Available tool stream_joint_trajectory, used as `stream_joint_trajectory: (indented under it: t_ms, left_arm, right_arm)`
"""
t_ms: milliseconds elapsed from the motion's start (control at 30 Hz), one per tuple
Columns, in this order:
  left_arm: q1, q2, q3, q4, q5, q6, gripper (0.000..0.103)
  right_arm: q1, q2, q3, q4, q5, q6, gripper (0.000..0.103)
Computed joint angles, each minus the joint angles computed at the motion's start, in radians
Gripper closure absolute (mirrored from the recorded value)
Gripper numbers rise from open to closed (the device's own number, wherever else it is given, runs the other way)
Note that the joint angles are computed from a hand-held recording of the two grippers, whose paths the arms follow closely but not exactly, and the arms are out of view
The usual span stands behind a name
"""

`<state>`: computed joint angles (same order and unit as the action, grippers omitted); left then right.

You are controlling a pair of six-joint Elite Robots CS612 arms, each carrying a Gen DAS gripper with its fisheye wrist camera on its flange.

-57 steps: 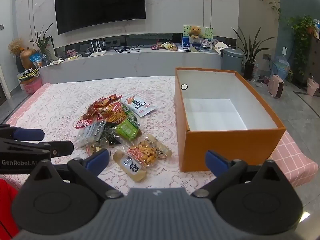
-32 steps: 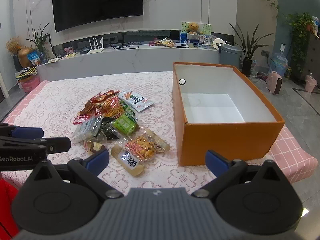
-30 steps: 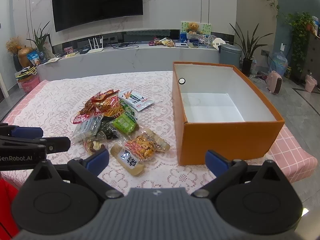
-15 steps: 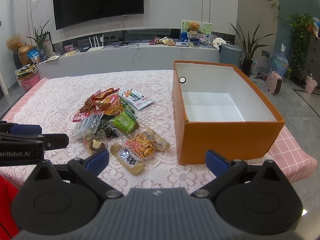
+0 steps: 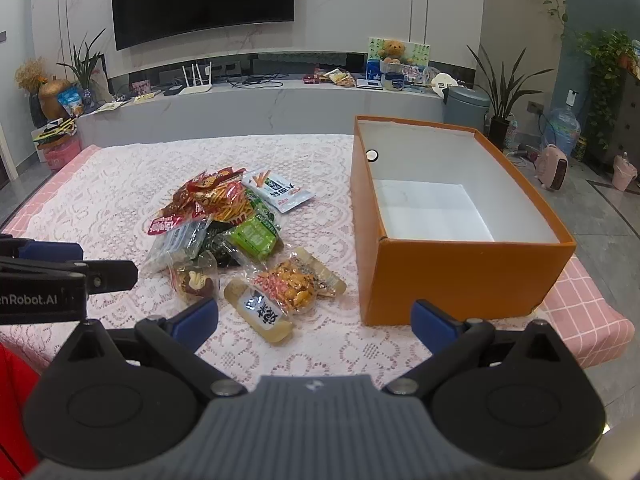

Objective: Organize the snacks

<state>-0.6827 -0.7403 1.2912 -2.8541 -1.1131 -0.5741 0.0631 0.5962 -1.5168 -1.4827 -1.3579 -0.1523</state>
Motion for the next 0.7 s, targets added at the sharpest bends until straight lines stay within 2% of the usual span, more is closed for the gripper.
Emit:
stream_joint_trajectory:
  t_ms: [700]
  left_arm:
    - [0.002,0.006,-0.004,0.004,-0.011,-0.008,0.018]
  right_arm:
    - [0.002,0.001,0.002,0.002,-0.01,0.001,0.003]
